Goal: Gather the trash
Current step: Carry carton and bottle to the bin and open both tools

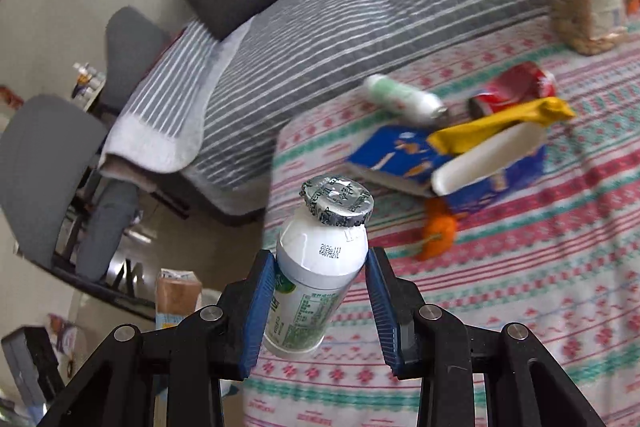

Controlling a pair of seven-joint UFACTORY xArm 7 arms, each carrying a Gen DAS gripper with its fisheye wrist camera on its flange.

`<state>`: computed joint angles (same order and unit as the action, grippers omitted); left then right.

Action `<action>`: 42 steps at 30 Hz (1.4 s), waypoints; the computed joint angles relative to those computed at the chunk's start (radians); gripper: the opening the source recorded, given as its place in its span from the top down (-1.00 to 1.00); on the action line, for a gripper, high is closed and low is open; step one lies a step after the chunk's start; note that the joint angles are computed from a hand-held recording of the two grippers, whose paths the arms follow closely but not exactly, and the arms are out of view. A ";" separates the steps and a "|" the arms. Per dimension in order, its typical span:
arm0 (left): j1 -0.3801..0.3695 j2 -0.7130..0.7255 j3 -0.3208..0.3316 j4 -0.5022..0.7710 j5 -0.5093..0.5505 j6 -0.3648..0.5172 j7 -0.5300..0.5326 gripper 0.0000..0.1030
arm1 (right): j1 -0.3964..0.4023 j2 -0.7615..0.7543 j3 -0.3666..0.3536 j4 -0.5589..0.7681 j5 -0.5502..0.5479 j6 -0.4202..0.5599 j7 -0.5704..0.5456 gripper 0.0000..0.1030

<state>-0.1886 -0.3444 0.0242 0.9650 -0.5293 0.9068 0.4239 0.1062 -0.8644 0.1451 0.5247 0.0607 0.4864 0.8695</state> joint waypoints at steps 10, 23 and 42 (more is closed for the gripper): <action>0.119 0.096 0.059 0.025 0.027 0.005 -0.029 -0.25 | 0.115 0.210 -0.006 0.050 0.061 -0.148 -0.044 0.20; 0.197 0.266 0.029 0.088 0.017 -0.050 -0.120 -0.28 | 0.110 0.621 0.134 0.245 -0.057 -0.358 0.100 0.20; 0.231 0.293 0.014 0.117 -0.028 -0.066 -0.198 -0.29 | 0.243 0.921 0.034 0.511 -0.344 -0.259 0.261 0.18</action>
<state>0.0426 -0.0514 0.0383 1.0821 -0.5570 0.8409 0.2259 0.3496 0.0565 0.1795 1.0353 -0.2830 0.2278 1.1308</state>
